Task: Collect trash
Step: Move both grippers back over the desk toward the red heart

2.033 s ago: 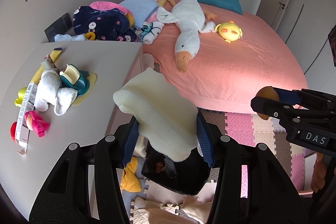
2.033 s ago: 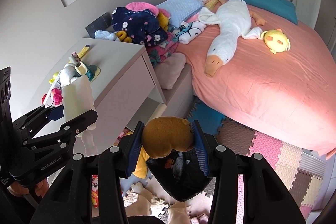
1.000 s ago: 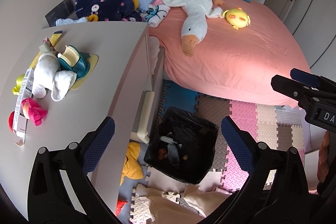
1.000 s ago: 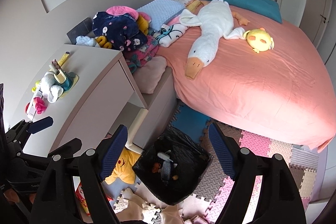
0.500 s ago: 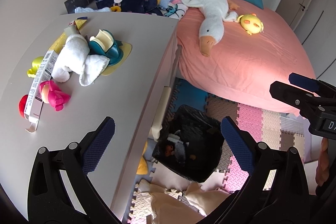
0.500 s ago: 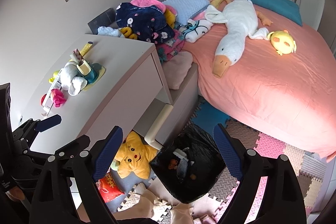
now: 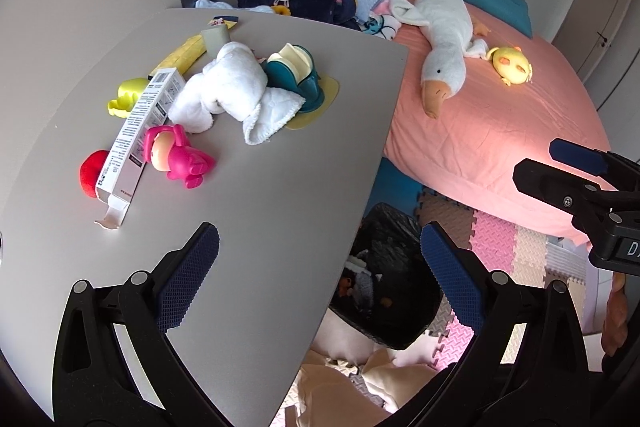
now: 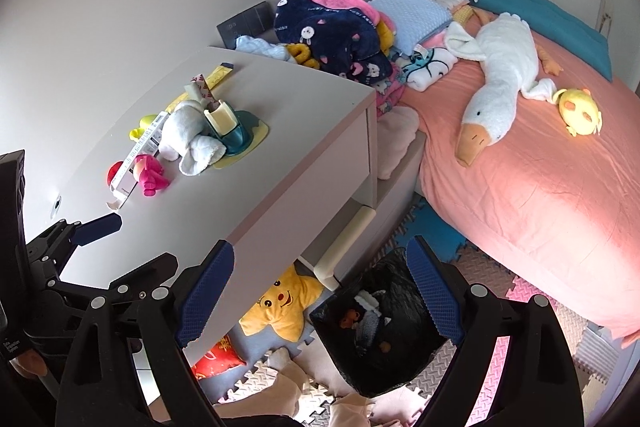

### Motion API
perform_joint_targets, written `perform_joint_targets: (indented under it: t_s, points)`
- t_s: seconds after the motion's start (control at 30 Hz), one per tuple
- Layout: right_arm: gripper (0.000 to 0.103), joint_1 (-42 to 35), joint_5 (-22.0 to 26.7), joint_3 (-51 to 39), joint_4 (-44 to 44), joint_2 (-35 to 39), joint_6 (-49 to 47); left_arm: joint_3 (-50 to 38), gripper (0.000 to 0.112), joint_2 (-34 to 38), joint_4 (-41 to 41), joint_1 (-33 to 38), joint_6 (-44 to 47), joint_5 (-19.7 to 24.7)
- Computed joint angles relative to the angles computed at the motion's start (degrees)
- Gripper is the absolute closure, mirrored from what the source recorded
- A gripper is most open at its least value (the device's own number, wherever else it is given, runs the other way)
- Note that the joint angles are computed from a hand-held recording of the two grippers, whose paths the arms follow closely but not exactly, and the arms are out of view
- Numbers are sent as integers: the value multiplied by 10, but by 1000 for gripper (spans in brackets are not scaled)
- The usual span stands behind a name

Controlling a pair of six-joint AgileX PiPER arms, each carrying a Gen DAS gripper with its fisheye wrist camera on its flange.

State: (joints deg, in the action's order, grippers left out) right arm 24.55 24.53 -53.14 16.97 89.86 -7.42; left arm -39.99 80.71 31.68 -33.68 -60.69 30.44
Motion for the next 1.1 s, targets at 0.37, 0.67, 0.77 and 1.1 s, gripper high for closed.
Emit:
perform_joint_targets:
  t_s: [0.37, 0.67, 0.77, 1.1]
  points:
    - [15, 62, 13, -61, -16, 45, 20, 54, 15, -55, -24, 67, 33, -11]
    - [15, 108, 6, -111, -36, 82, 46, 91, 15, -102, -66, 145, 102, -20]
    - [15, 120, 6, -131, -35, 99, 48, 100, 15, -113, -83, 176, 133, -22]
    - [15, 152, 40, -235, -25, 173, 53, 117, 15, -134, -161, 309, 282, -47]
